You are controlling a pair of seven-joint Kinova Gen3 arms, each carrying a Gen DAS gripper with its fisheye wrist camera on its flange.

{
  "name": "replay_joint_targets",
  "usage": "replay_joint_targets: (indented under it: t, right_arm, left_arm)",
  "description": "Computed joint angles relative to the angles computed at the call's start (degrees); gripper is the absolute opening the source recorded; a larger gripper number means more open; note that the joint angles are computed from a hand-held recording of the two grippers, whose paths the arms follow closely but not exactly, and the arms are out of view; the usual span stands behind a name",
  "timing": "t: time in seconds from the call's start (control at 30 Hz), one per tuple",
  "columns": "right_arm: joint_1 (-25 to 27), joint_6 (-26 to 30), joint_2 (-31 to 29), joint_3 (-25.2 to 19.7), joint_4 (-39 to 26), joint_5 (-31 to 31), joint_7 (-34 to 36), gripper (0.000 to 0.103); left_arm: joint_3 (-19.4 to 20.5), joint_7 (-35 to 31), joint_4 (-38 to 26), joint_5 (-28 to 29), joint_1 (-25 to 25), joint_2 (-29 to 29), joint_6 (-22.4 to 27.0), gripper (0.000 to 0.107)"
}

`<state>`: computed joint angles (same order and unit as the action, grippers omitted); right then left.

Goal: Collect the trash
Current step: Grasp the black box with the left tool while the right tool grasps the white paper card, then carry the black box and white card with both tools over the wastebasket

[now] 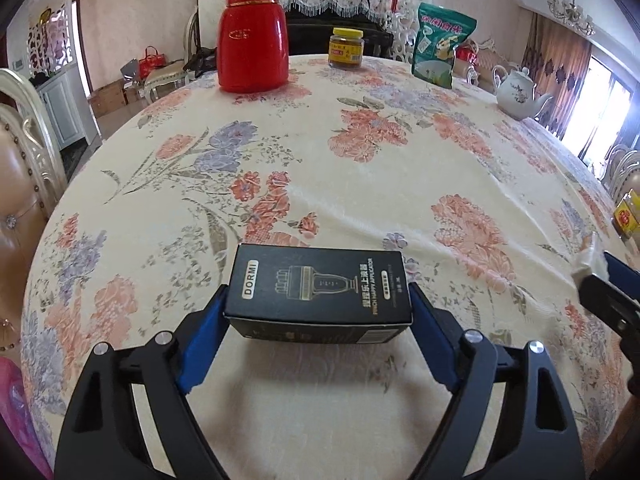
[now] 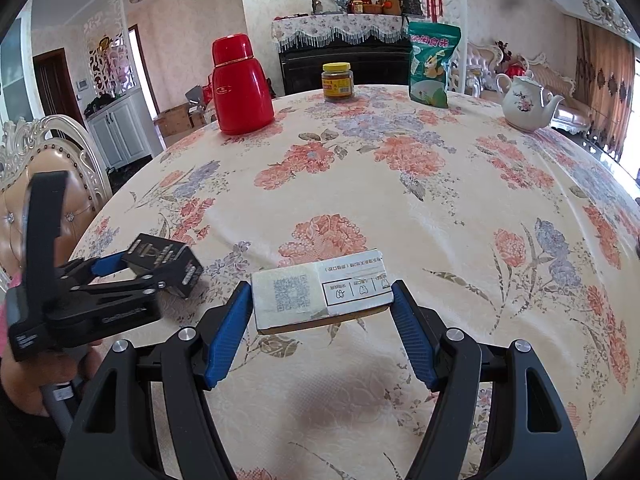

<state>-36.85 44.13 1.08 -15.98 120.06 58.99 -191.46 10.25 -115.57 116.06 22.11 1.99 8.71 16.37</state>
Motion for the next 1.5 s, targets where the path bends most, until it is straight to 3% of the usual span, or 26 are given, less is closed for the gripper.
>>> replay_joint_targets:
  t: [0.1, 0.23, 0.6, 1.07, 1.5]
  right_arm:
    - [-0.31, 0.60, -0.11, -0.29, -0.18, -0.01, 0.13, 0.066]
    - [-1.00, 1.75, -0.23, -0.88, -0.72, -0.04, 0.51, 0.066]
    - [-4.44, 6.10, 0.02, -2.83, -3.28, 0.10, 1.91, 0.066]
    - [-11.64, 11.02, 2.93, -4.23, -8.10, -0.06, 0.40, 0.066]
    - [-16.78, 13.04, 6.40, -3.09, -14.07, 0.56, 3.32, 0.066]
  left_arm:
    - [0.37, -2.87, 0.95, 3.30, -1.96, -2.27, 1.62, 0.082]
    - [-2.28, -6.57, 3.07, 7.48, -2.18, -6.32, 3.47, 0.082]
    - [-15.51, -17.41, 7.95, 15.69, -0.44, -17.56, 10.84, 0.082]
    - [-27.09, -23.11, 8.58, 14.57, -3.89, -26.37, 20.56, 0.082]
    - [-34.82, -30.94, 7.11, 17.56, -9.16, -27.48, 28.24, 0.082]
